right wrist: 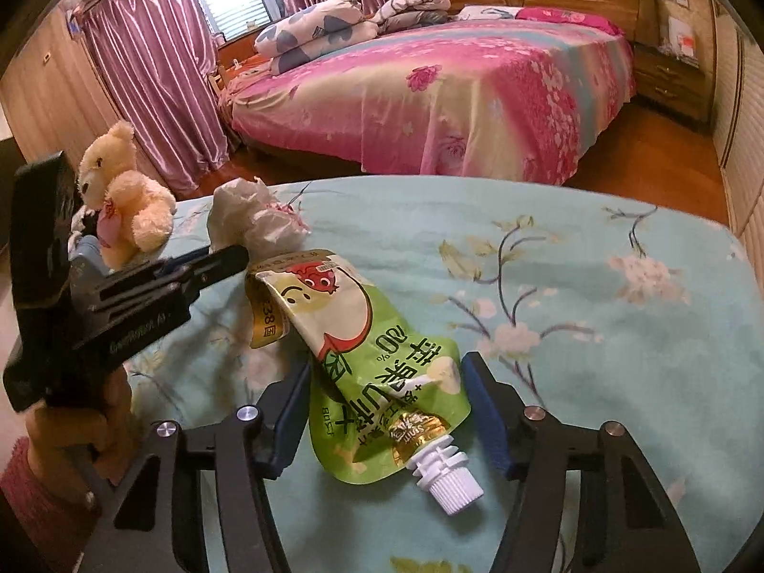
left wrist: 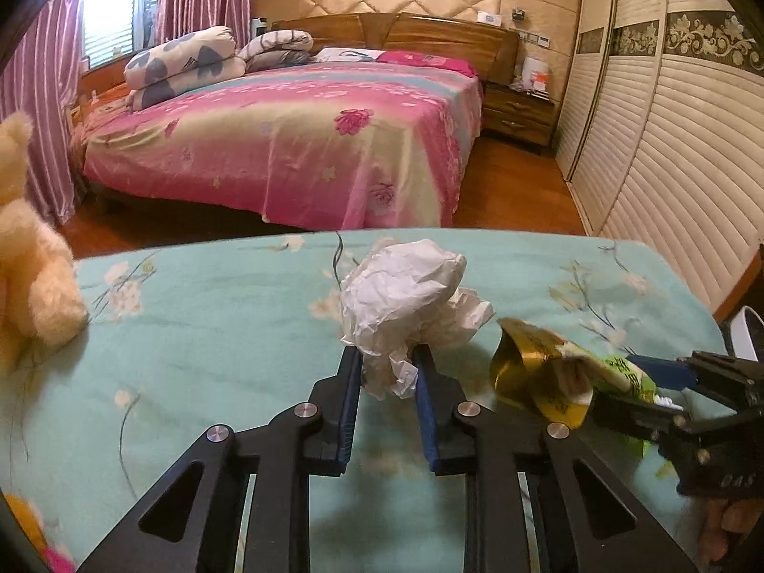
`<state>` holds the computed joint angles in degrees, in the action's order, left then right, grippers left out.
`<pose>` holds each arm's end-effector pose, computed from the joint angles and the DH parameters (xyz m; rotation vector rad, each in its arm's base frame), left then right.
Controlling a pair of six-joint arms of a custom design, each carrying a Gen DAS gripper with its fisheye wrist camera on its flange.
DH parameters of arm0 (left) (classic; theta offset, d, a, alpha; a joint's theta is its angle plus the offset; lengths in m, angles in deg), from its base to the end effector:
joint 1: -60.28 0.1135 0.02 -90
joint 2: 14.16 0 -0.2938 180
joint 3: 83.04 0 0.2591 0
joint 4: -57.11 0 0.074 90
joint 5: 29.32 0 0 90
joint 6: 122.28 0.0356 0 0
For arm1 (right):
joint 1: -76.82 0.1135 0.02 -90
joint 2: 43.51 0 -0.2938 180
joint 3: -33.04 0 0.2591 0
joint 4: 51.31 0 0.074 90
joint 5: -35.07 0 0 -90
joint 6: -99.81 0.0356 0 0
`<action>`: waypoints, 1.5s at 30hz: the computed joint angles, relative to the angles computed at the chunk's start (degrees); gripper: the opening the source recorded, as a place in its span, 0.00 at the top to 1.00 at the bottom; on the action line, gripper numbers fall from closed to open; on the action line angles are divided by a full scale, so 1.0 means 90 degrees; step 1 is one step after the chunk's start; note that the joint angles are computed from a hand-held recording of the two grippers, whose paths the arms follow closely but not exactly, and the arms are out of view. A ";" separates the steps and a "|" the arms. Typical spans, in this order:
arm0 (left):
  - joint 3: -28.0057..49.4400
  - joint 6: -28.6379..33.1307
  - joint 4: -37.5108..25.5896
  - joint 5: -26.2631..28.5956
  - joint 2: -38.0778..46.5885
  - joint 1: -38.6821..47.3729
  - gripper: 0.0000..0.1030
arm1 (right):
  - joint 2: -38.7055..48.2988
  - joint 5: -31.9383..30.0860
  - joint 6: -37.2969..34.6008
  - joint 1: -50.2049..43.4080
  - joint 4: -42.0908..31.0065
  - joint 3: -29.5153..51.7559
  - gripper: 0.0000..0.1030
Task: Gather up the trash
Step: 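Carry the white tissue and green pouch in both tools over the bin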
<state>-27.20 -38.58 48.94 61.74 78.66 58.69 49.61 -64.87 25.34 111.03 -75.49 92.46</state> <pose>0.3186 -0.0095 0.1734 -0.0880 2.3588 -0.0888 0.2525 0.1791 0.1707 -0.4964 2.6088 0.5309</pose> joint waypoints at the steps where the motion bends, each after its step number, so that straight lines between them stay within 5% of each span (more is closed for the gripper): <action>1: -0.0132 -0.0086 -0.0025 0.0068 -0.0156 0.0014 0.80 | -0.0094 -0.0003 0.0031 -0.0005 -0.0045 -0.0055 0.41; 8: -0.0930 -0.0601 -0.0528 0.0288 -0.1488 -0.0189 0.80 | -0.1130 -0.0141 0.0321 -0.0191 -0.0327 -0.0629 0.41; 17: -0.1403 -0.1110 -0.1399 -0.0127 -0.2858 -0.1276 0.80 | -0.2852 0.0055 0.0733 -0.0300 -0.0951 -0.1442 0.41; 45: -0.1339 -0.2580 -0.2663 -0.1745 -0.3817 -0.4124 0.80 | -0.6498 0.0233 0.0978 -0.1136 -0.3527 -0.2203 0.41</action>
